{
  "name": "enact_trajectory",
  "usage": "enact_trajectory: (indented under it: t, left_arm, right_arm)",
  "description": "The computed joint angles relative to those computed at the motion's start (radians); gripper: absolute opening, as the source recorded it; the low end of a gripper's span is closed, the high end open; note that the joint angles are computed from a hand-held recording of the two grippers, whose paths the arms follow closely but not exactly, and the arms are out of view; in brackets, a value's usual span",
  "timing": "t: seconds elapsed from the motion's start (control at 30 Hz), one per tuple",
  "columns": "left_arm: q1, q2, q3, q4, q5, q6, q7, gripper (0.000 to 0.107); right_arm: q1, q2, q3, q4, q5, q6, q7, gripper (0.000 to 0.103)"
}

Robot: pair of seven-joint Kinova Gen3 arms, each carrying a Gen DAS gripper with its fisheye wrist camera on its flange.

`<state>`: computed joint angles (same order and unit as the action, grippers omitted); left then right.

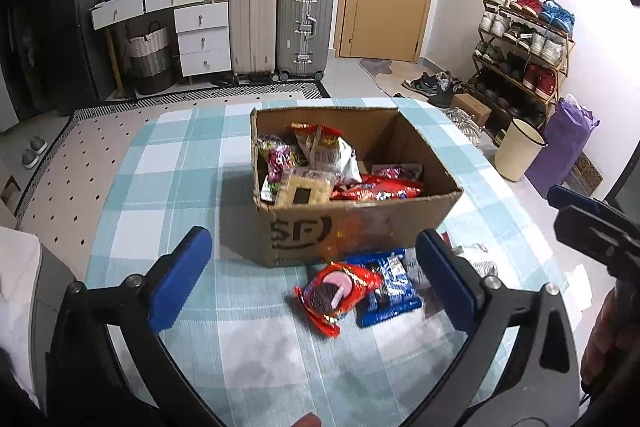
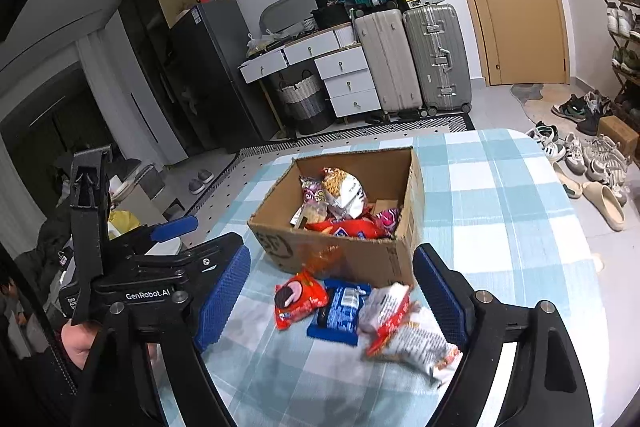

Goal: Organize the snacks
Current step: 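Withdraw both grippers from the box toward the remaining snacks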

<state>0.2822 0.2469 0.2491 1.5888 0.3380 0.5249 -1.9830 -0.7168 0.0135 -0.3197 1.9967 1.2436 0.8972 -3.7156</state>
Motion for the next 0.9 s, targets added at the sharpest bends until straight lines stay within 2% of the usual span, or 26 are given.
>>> enact_trajectory:
  t: [0.23, 0.43, 0.57, 0.63, 0.9]
  left_arm:
    - [-0.017, -0.033, 0.016, 0.088, 0.045, -0.041, -0.037, 0.102]
    - [-0.018, -0.036, 0.015, 0.135, 0.07, -0.069, -0.054, 0.102]
    - [-0.013, -0.03, 0.017, 0.169, 0.065, -0.105, -0.06, 0.102]
    - [0.004, -0.023, 0.009, 0.18, 0.037, -0.121, -0.038, 0.102]
    - [-0.024, 0.018, 0.037, 0.2, 0.051, -0.148, -0.036, 0.102]
  right_arm:
    - [-0.033, -0.009, -0.029, 0.067, 0.039, 0.038, -0.163, 0.092]
    - [-0.06, 0.002, -0.044, 0.113, 0.053, 0.059, -0.256, 0.093]
    - [-0.099, 0.043, -0.049, 0.114, 0.034, 0.117, -0.282, 0.093]
    - [-0.111, 0.059, -0.042, 0.12, 0.033, 0.111, -0.296, 0.093]
    - [-0.131, 0.1, -0.007, 0.157, 0.033, 0.073, -0.368, 0.093]
